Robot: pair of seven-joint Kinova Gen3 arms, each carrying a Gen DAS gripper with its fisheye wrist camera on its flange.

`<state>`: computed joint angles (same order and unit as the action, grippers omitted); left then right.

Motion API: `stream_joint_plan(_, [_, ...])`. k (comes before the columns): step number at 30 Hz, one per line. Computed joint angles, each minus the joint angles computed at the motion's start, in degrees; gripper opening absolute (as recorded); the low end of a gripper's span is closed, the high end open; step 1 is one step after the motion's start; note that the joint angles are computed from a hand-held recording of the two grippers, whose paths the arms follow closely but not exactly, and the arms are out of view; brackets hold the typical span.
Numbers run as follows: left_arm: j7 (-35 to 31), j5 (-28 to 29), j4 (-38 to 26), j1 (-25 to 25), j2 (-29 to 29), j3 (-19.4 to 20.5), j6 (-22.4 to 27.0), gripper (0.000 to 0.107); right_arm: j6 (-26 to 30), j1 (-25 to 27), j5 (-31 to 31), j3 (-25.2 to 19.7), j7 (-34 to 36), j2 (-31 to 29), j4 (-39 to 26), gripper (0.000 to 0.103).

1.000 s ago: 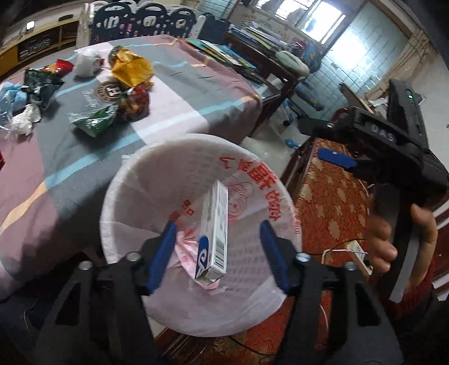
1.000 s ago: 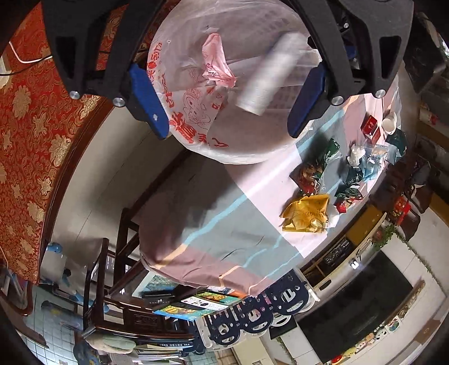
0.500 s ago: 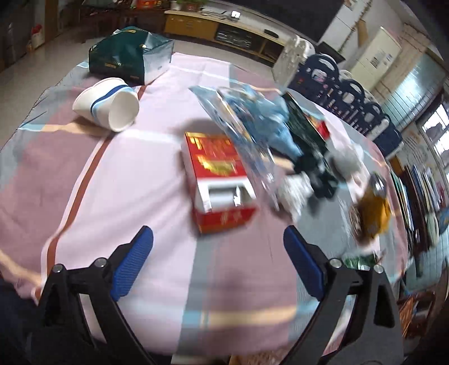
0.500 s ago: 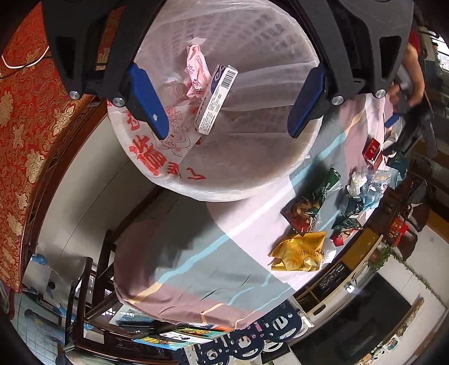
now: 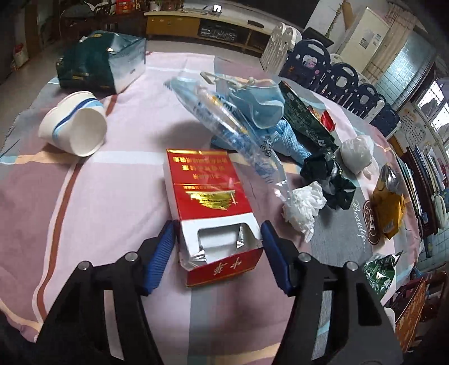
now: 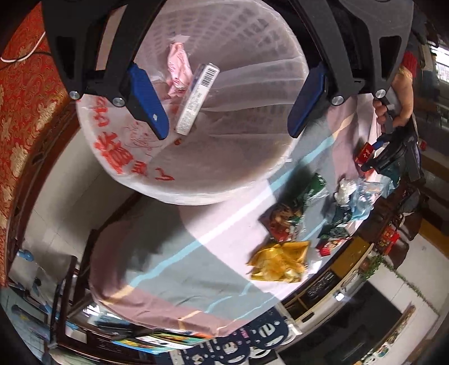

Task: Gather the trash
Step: 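Grasp the red cigarette box with the left gripper while right grasps the green snack bag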

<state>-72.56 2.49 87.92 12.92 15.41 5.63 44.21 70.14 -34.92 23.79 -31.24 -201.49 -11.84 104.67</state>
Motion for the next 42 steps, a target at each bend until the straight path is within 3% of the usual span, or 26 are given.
stream_joint_plan(4, [7.2,-4.76,10.62,5.79,-10.56,-4.87,-3.76,0.062,-4.57,-0.04,4.04,2.02,2.82,4.51,-1.69,0.085])
stream_joint_plan(8, [7.55,-3.26,20.72,0.26,-17.11,-0.48,-8.41,0.062,-10.55,-0.58,5.7,7.81,8.01,11.3,-5.45,0.085])
stream_joint_plan(12, [1.31,4.03,24.31,-1.39,-19.75,-1.93,-11.71,0.062,-11.02,-1.05,6.12,12.15,9.97,17.23,-10.51,0.085])
stream_joint_plan(17, [1.55,1.4,24.64,-2.83,-19.86,1.02,-11.97,0.062,-9.06,-2.72,3.03,17.85,8.03,22.13,-14.33,0.085])
stream_joint_plan(19, [0.59,2.38,24.77,-2.86,-19.8,0.77,-12.23,0.062,-8.24,-3.05,2.15,19.01,9.21,23.76,-15.49,0.073])
stream_joint_plan(20, [0.15,3.01,24.95,-2.96,-19.78,0.56,-12.39,0.062,-6.67,-4.19,2.23,20.08,10.37,24.79,-16.65,0.052])
stream_joint_plan(22, [0.06,3.56,24.74,-3.28,-19.36,0.36,-12.14,0.062,-4.08,-6.27,3.63,21.08,11.88,25.98,-18.45,0.043])
stream_joint_plan(23, [-0.49,4.11,24.95,-3.44,-19.38,0.08,-12.13,0.062,-4.16,-7.52,3.58,22.08,13.11,25.91,-18.72,0.03])
stream_joint_plan(26, [-0.36,4.22,24.9,-3.72,-19.1,0.18,-12.2,0.062,-5.52,-13.2,2.95,26.67,17.45,24.99,-19.22,0.029])
stream_joint_plan(28, [-0.19,4.19,25.02,-3.83,-19.09,0.24,-12.41,0.062,-4.36,-14.42,4.87,24.98,21.63,25.41,-21.18,0.029])
stream_joint_plan(32, [-0.17,4.76,25.0,-4.09,-18.86,0.07,-12.38,0.062,1.72,-12.41,11.9,14.75,30.95,29.15,-27.03,0.028])
stream_joint_plan(34, [0.11,4.69,24.89,-4.17,-18.69,0.14,-12.22,0.062,2.33,-12.04,12.06,12.99,34.89,30.01,-28.13,0.028])
stream_joint_plan(39, [0.19,4.97,24.75,-4.22,-18.44,0.09,-12.12,0.062,-2.22,-16.44,5.51,21.31,36.15,28.5,-25.2,0.028])
stream_joint_plan(42, [0.15,5.0,24.82,-4.23,-18.43,0.09,-12.21,0.062,-3.48,-16.5,4.38,21.39,34.5,28.9,-24.78,0.028])
